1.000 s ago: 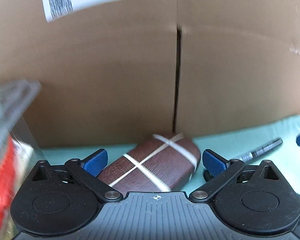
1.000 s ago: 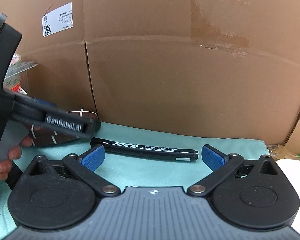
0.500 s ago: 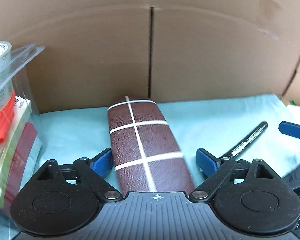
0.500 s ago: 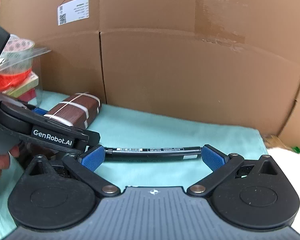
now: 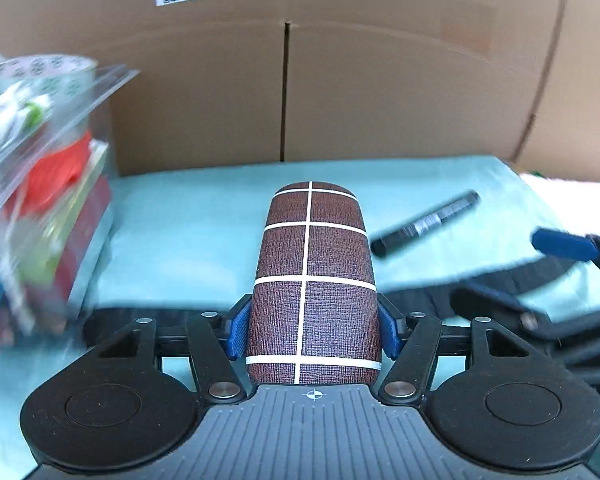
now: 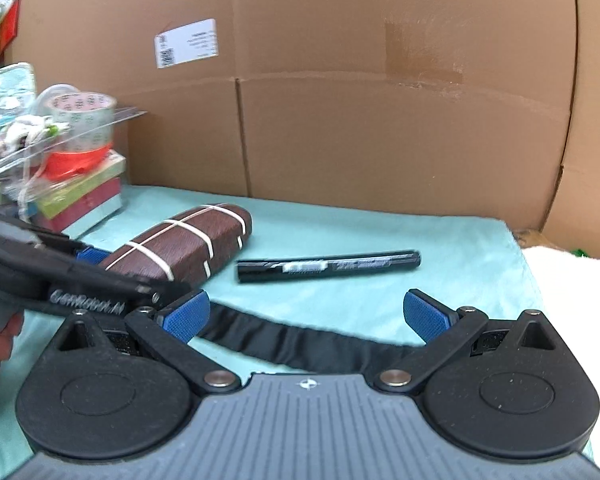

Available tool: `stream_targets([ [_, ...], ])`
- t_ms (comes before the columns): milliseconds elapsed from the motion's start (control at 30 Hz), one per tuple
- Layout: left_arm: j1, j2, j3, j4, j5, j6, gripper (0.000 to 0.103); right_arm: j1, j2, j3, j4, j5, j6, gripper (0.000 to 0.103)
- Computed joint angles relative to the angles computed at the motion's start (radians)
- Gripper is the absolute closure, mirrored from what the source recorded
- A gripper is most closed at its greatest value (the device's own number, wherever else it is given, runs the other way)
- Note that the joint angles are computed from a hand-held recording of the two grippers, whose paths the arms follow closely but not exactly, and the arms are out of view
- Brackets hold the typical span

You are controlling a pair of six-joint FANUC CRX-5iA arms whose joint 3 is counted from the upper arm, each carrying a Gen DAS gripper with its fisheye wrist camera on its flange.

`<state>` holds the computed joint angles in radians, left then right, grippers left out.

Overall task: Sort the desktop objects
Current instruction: 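Close the left tool around the brown striped glasses case, then lift the glasses case with the left tool and carry it toward the container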

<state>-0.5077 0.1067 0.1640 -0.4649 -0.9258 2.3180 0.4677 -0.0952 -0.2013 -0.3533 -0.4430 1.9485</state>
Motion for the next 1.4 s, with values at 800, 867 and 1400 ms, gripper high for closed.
stream_targets([
  [800,-0.013,-0.244,-0.278,0.159,0.085,0.04,0.02,0.22,-0.273,-0.261,0.274,-0.125,-0.202,0.001],
  [867,-0.008,-0.231,-0.267,0.171,0.086,0.004,0.022,0.23,-0.289,-0.251,0.204,-0.145,-0.174,0.001],
  [1400,0.066,-0.277,-0.326,0.354,0.09,-0.208,0.037,0.38,-0.333,-0.298,0.306,-0.12,-0.287,0.0],
])
